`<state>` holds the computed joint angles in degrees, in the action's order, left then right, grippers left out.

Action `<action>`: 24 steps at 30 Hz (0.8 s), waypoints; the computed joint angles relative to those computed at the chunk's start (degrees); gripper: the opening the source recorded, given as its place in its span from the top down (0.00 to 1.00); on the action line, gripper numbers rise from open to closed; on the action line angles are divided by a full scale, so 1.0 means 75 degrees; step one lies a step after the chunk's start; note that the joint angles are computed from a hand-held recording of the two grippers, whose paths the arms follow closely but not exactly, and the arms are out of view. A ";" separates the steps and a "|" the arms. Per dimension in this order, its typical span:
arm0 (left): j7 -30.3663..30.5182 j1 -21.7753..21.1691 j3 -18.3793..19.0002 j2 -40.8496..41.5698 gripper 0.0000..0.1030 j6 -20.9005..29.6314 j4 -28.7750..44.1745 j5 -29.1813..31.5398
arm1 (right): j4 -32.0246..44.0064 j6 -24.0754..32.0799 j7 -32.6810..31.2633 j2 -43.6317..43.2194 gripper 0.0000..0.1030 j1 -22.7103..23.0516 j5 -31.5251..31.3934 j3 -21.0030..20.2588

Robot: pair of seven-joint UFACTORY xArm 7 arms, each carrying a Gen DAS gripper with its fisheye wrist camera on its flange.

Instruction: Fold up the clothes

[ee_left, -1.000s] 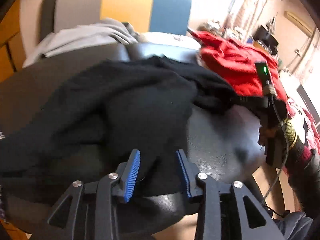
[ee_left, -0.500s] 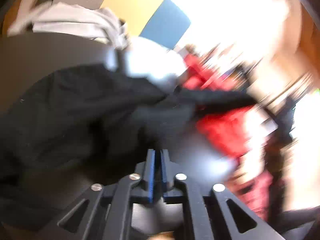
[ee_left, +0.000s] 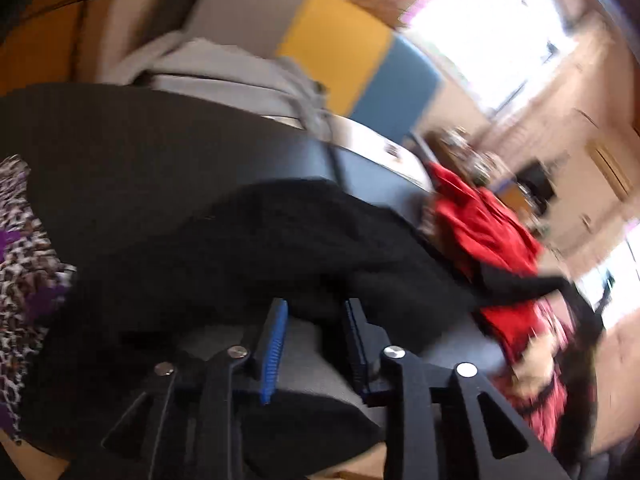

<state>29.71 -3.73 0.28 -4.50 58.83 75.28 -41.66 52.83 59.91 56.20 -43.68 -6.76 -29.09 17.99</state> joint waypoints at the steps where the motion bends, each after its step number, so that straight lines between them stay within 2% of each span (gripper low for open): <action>1: 0.0009 -0.0024 -0.0067 0.0164 0.62 -0.0308 0.0138 0.0284 | 0.0069 -0.0088 -0.0196 0.0163 0.38 0.0010 -0.0026 0.0087; 2: 0.0147 -0.0088 -0.0162 0.0373 0.61 -0.0606 0.0307 0.0508 | 0.0200 -0.0121 -0.0344 0.0388 0.38 0.0053 -0.0122 0.0187; 3: 0.0307 -0.0156 -0.0260 0.0598 0.60 -0.0891 0.0494 0.0726 | 0.0275 -0.0467 -0.0387 0.0694 0.37 0.0415 -0.0191 -0.0021; 4: 0.0456 -0.0221 -0.0355 0.0831 0.60 -0.1170 0.0692 0.0958 | 0.0328 -0.0873 -0.0357 0.1034 0.37 0.1045 -0.0389 -0.0452; 5: 0.0534 -0.0268 -0.0436 0.1145 0.60 -0.1288 0.0985 0.1170 | 0.0506 -0.1229 -0.0564 0.1473 0.35 0.1422 -0.0414 -0.0706; 6: 0.0549 -0.0306 -0.0518 0.1551 0.60 -0.1239 0.1421 0.1389 | 0.0838 -0.1372 -0.0900 0.1978 0.28 0.1828 -0.0359 -0.0961; 8: 0.0548 -0.0349 -0.0703 0.2348 0.59 -0.1078 0.2336 0.1703 | 0.1781 -0.0717 -0.1896 0.3089 0.28 0.2100 -0.0115 -0.1036; 9: 0.0599 -0.0340 -0.0788 0.2720 0.59 -0.1026 0.2714 0.1820 | 0.2373 0.0033 -0.2443 0.3606 0.28 0.1968 0.0161 -0.0874; 10: 0.0724 -0.0286 -0.0878 0.2982 0.58 -0.0871 0.3035 0.1886 | 0.2826 0.0833 -0.2830 0.3978 0.28 0.1521 0.0210 -0.0439; 11: 0.0859 -0.0233 -0.0963 0.3226 0.58 -0.0684 0.3361 0.1948 | 0.3002 0.1632 -0.3114 0.4154 0.28 0.0753 -0.0061 0.0249; 12: 0.0921 -0.0227 -0.1014 0.3436 0.57 -0.0627 0.3569 0.2059 | 0.3221 0.2432 -0.3125 0.4290 0.28 0.0246 -0.0471 0.0778; 13: 0.0966 -0.0235 -0.1053 0.3641 0.56 -0.0596 0.3756 0.2183 | 0.3285 0.2924 -0.2961 0.4227 0.28 -0.0066 -0.0684 0.0987; 14: 0.1034 -0.0236 -0.1098 0.3894 0.55 -0.0487 0.4041 0.2300 | 0.3117 0.3097 -0.2769 0.4013 0.28 -0.0127 -0.0848 0.0877; 15: 0.1104 -0.0240 -0.1141 0.4166 0.55 -0.0351 0.4365 0.2418 | 0.3042 0.2951 -0.2613 0.3836 0.29 0.0132 -0.0693 0.0474; 16: 0.1177 -0.0227 -0.1225 0.4478 0.54 -0.0095 0.4783 0.2458 | 0.3079 0.2484 -0.2680 0.3743 0.29 0.0710 -0.0218 -0.0178; 17: 0.1242 -0.0223 -0.1310 0.4819 0.54 0.0206 0.5257 0.2486 | 0.2873 0.1697 -0.2854 0.3628 0.29 0.1507 0.0171 -0.0976; 19: 0.1251 -0.0324 -0.1361 0.5377 0.52 0.0725 0.6032 0.2701 | 0.2716 0.0158 -0.3671 0.3846 0.29 0.2546 0.1063 -0.1964; 20: 0.1246 -0.0388 -0.1376 0.5675 0.52 0.1005 0.6461 0.2816 | 0.2902 -0.0343 -0.4282 0.4262 0.29 0.2762 0.1457 -0.2093; 22: 0.1346 -0.0417 -0.1437 0.6057 0.52 0.1461 0.7035 0.2908 | 0.3666 -0.0864 -0.5487 0.5276 0.29 0.3098 0.2311 -0.2341; 24: 0.1400 -0.0463 -0.1467 0.6531 0.52 0.2106 0.7761 0.3011 | 0.4384 -0.0967 -0.6274 0.6013 0.29 0.3074 0.3124 -0.2489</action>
